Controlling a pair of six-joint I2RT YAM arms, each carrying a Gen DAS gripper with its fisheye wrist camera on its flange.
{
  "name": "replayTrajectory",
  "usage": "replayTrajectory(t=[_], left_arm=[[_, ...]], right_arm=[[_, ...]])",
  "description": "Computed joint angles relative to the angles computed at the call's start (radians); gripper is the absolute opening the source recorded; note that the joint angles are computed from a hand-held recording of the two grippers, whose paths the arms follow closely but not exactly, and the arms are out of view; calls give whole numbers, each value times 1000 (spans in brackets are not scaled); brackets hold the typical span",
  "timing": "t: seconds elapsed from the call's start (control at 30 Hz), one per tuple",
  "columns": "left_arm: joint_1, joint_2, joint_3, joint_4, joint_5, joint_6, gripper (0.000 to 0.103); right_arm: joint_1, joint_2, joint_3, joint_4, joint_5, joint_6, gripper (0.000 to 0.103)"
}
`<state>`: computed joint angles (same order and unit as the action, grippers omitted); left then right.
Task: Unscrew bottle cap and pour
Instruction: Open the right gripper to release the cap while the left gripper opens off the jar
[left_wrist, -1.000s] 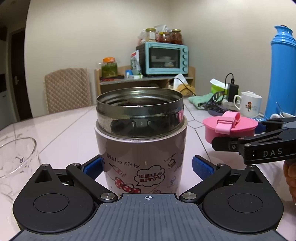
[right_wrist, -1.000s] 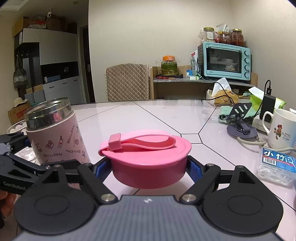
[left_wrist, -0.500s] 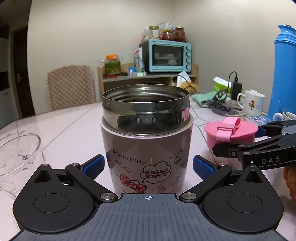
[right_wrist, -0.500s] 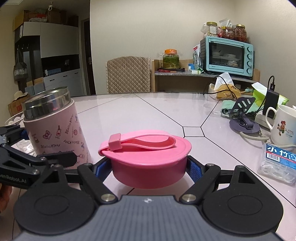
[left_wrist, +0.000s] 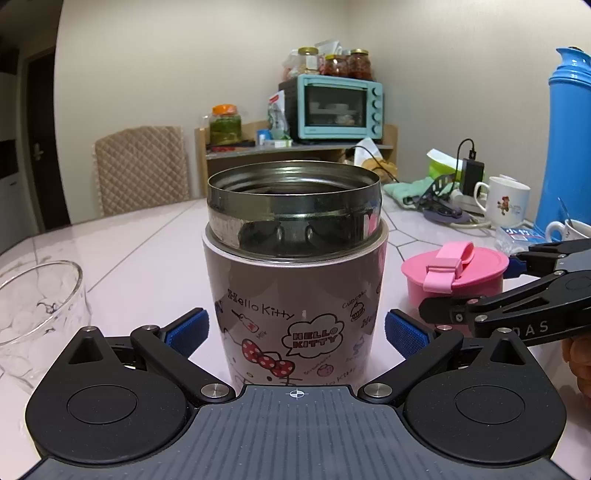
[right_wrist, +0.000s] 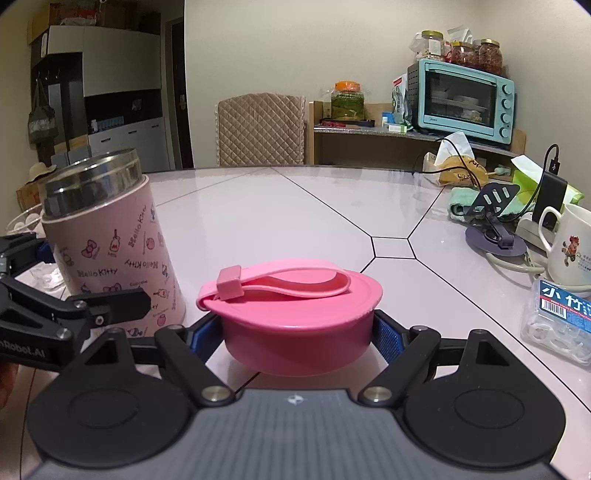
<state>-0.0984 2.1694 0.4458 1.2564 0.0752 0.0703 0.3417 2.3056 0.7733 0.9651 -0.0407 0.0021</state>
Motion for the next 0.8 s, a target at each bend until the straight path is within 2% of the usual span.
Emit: replayTrajectory(t=[0.8], left_arm=[[-9,-9,3,-40,-7,11,103]], right_arm=[[6,-3,33,-110,1,-18,85]])
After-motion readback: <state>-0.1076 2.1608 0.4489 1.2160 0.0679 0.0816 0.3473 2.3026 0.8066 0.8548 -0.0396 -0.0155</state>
